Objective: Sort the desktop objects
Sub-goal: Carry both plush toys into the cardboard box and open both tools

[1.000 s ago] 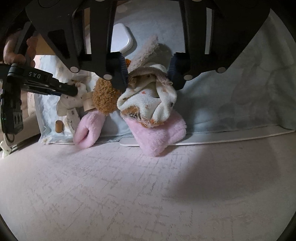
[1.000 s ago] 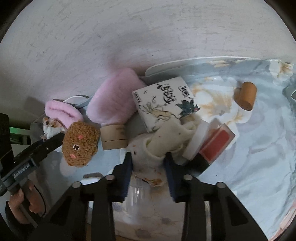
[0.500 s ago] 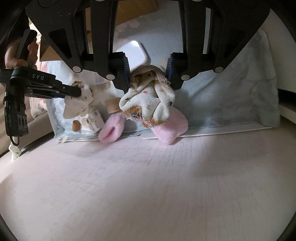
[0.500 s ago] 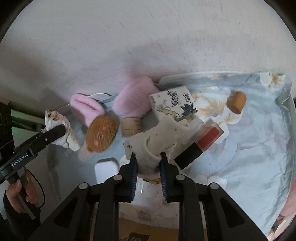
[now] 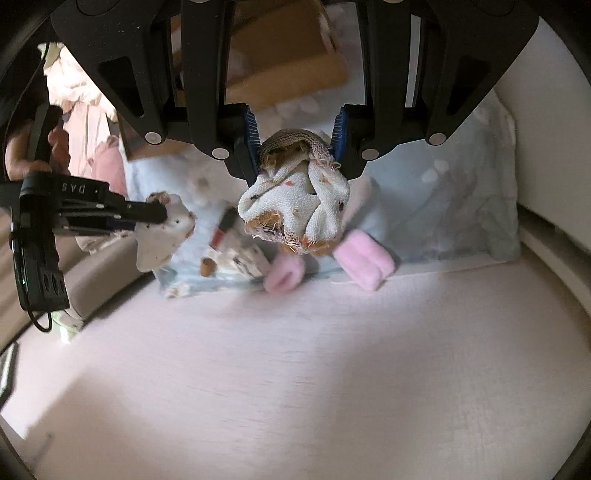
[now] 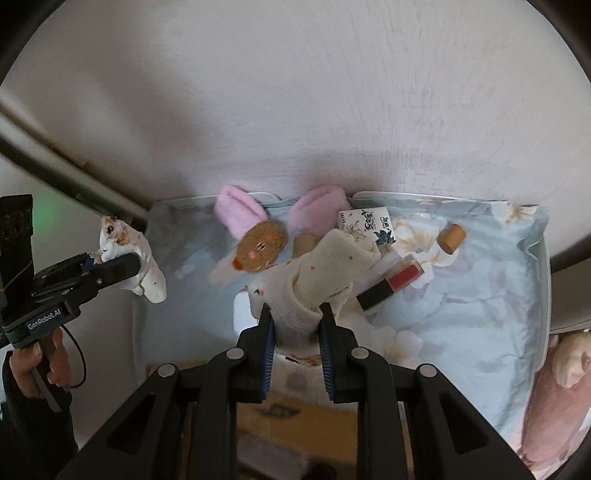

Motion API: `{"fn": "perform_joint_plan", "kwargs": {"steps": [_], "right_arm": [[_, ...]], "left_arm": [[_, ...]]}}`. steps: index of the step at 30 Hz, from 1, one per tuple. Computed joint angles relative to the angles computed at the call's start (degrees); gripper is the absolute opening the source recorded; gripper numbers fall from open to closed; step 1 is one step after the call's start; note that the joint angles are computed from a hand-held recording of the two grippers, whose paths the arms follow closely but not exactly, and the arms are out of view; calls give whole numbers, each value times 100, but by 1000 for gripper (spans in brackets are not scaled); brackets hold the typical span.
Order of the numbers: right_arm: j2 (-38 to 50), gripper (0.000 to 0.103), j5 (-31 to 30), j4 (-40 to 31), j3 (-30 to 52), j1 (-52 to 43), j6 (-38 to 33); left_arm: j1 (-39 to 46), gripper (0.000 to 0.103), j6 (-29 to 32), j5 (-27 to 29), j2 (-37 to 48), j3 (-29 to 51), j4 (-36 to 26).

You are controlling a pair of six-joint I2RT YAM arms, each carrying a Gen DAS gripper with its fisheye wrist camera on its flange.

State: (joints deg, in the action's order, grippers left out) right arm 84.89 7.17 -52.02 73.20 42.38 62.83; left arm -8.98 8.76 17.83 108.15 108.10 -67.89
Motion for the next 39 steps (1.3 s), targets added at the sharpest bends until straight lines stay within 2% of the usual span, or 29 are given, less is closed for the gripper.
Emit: {"fn": "perform_joint_plan", "kwargs": {"steps": [3,12,18,33,39], "right_arm": [[-156,21,119,-369,170,357,76],[-149,21,404,-894,315,1517,621],[-121,21,411,-1078,249,2146,968],[30,21,351,-573,-530,3049,1581],[71,21,265,-330,-807,3175,1730]], "left_arm": [[-147,29,-18,-40,-505,-497,-16],[-513,29,-185,-127,-1794,-2197,46],[-748,29,-510,-214,-2297,-3126,254],[-1092,29,-909,-745,-2919,-4551,755],[-1034,29,-1026,-678,-2949,-4876,906]]}}
